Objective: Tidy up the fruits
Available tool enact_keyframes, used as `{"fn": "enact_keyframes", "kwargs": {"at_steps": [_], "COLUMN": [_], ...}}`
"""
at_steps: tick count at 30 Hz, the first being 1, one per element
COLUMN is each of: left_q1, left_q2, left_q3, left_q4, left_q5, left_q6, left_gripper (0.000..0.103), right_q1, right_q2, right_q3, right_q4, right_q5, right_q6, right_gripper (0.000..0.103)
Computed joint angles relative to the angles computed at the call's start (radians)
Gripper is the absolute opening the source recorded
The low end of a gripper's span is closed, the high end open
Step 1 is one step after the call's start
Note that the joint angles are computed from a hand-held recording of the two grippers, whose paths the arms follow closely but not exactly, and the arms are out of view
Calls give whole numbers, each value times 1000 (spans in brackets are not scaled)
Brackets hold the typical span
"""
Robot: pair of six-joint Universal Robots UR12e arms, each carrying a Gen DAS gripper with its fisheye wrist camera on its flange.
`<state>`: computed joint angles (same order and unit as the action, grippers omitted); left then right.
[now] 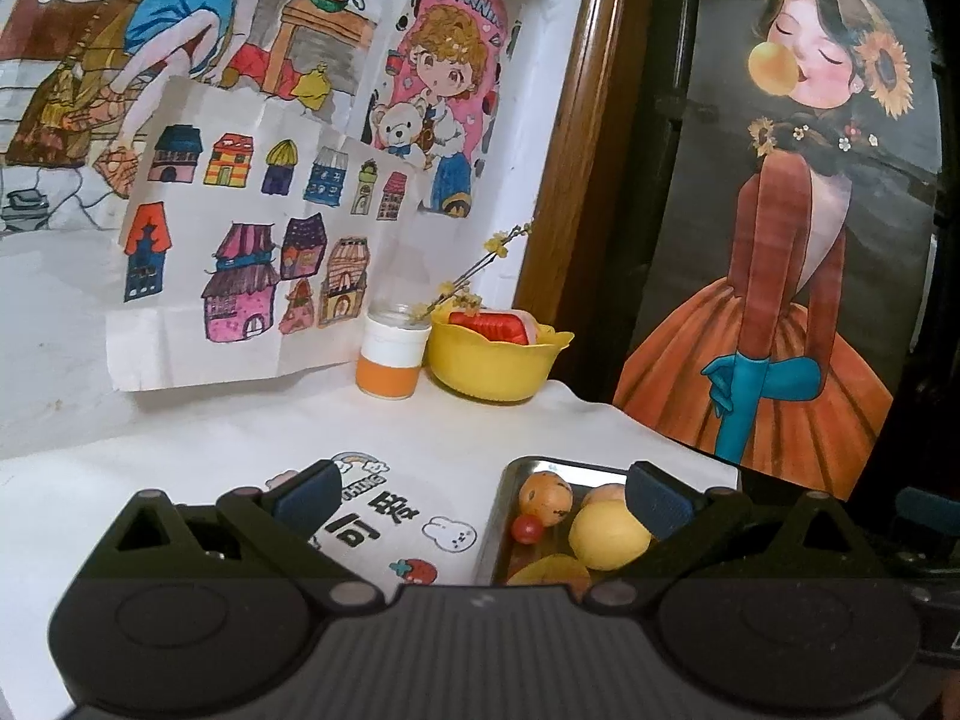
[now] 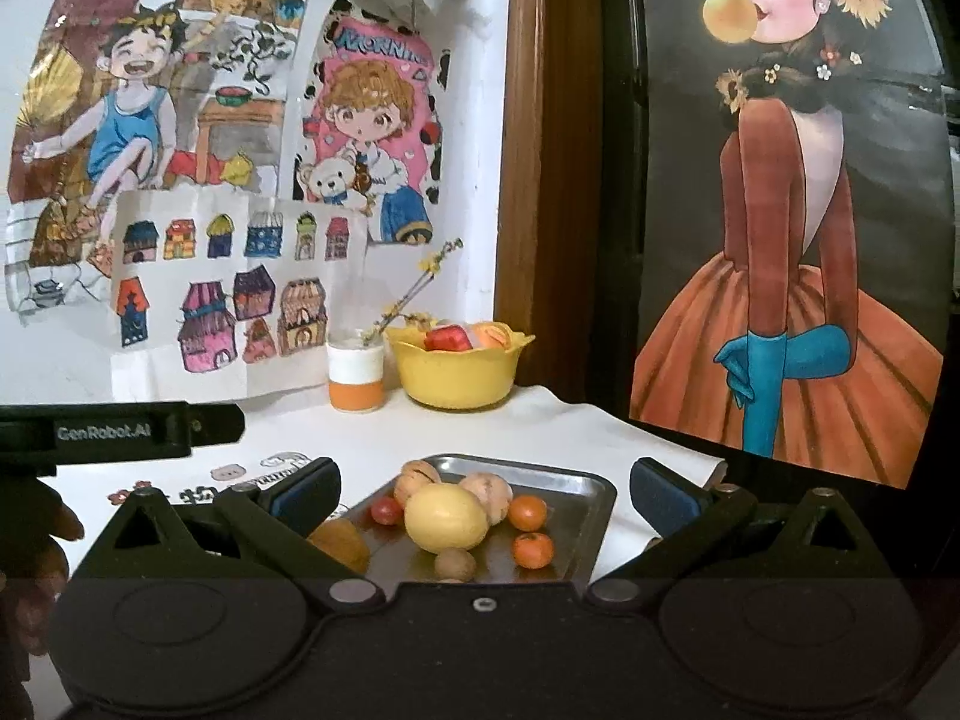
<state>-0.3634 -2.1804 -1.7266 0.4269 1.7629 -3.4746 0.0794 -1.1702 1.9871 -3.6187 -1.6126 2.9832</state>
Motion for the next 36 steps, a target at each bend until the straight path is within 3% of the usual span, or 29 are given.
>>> {"fn": "enact_keyframes", "kwargs": {"at_steps": [13,21,26,30,36], "left_q1": [-3,-4,5,11,13], "left_q2": [30,49,64,77,90], "left_q3": [-46,-83,-114,-139,-167], "left_q4": [21,15,26,23,25], "left_q5": [30,47,39,28,32], "left_q6": [26,63,39,39,40], "left_gripper": [102,102,103,103,103], "right_q1": [39,54,70,93,109], "right_q2": [-2,-13,-13,-4,-11], "right_q3": [23,48,60,58,74], "right_q4": [-60,-26,-31,-49,-37], "right_q5": [-64,-72,-115,-199,-232], "right_q6": [64,143,162,142,177], "right_gripper": [102,102,102,102,102]}}
